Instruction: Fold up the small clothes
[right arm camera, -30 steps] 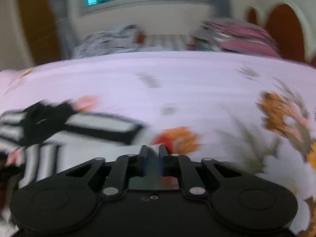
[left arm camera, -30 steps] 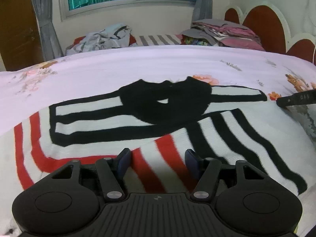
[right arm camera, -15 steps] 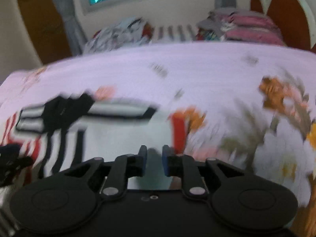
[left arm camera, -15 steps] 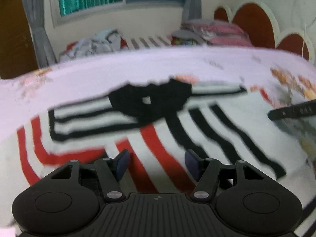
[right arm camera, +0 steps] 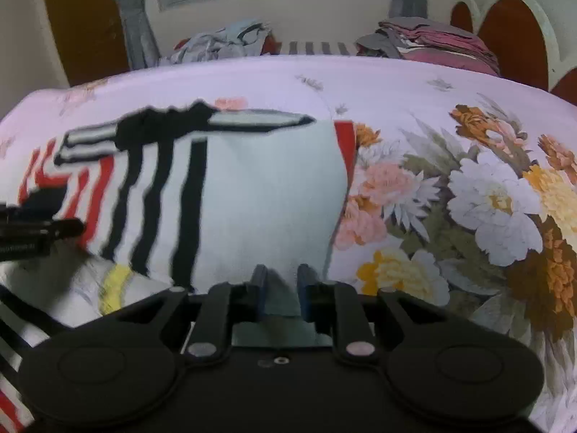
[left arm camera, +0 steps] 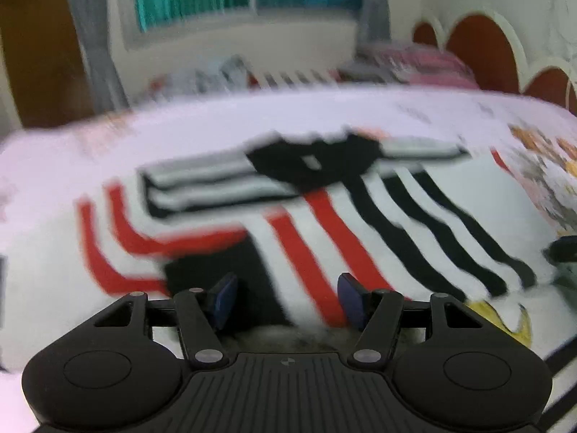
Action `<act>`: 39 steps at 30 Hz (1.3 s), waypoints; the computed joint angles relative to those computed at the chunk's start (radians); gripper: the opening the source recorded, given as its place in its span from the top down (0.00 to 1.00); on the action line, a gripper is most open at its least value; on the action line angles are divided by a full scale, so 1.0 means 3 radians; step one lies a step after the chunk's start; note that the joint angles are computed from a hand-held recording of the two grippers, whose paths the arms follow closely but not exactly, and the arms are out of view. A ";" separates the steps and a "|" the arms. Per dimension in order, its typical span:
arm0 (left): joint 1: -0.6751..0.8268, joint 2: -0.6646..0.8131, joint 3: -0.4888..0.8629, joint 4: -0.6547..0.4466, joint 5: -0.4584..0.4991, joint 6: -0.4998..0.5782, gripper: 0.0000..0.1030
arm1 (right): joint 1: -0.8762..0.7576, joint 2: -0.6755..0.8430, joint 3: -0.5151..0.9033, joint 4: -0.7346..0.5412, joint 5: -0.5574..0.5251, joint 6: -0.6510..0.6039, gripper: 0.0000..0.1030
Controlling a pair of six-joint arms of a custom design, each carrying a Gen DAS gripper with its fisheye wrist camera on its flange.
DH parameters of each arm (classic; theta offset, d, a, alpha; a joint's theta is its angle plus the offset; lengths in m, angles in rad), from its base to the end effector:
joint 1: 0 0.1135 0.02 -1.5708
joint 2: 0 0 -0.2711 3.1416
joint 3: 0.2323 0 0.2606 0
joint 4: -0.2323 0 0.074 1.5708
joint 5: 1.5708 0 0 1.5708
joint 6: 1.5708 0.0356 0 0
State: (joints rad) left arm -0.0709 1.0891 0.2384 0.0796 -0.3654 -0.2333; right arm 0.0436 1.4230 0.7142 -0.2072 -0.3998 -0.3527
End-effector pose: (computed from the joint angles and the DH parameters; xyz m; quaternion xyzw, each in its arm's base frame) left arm 0.1841 -0.0003 0.1279 -0.1440 0.8971 0.1074 0.4037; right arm 0.2758 0.0259 0.1774 -0.2453 0.8973 0.1373 0.3404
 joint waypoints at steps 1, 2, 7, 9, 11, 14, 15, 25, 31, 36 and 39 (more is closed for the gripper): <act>0.0086 -0.0140 -0.0060 0.0005 -0.0044 0.0053 0.40 | -0.0039 -0.0068 -0.0030 0.0027 -0.0055 0.0033 0.83; 0.0229 -0.0238 -0.0089 -0.0034 -0.0014 0.0083 0.40 | -0.0048 -0.0078 -0.0027 0.0030 -0.0044 0.0057 0.82; 0.1241 0.0308 0.0066 0.0041 0.0927 0.0262 0.41 | 0.0023 0.0129 0.0011 -0.0058 0.0124 0.0068 0.83; 0.1489 0.0454 0.0055 0.0296 0.1286 0.0318 0.42 | 0.0042 0.0158 0.0054 -0.0090 0.0123 0.0235 0.83; 0.1551 0.0502 0.0073 0.0423 0.1303 0.0343 0.96 | 0.0060 0.0153 0.0052 -0.0082 0.0151 0.0296 0.83; 0.1541 0.0480 -0.0019 0.0683 0.1202 0.0403 0.95 | 0.0095 0.0097 -0.0020 -0.0053 0.0193 0.0280 0.83; 0.1482 0.0591 -0.0033 0.0793 0.1117 0.0463 0.95 | 0.0095 0.0097 -0.0038 -0.0037 0.0184 0.0283 0.82; 0.0914 0.0154 -0.0080 0.0716 0.0600 0.0913 0.28 | 0.0651 0.0437 0.0269 0.0448 0.0237 0.0856 0.76; 0.1036 0.1126 0.0126 0.1208 0.0957 0.0823 0.34 | 0.1369 0.1237 0.0821 0.0704 0.0885 0.0887 0.82; 0.1204 0.1138 0.0150 0.1167 0.1156 0.0903 0.34 | 0.1194 0.1255 0.1016 0.0439 0.0926 0.0953 0.86; 0.1207 0.0831 0.0057 0.1005 0.1101 0.0889 0.34 | 0.1112 0.0783 0.0593 0.0527 0.0902 0.0882 0.73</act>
State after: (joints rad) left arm 0.2912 1.3384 0.2555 0.3811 -0.0351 0.0335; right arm 0.3773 1.6577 0.8921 -0.0491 -0.1293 -0.0882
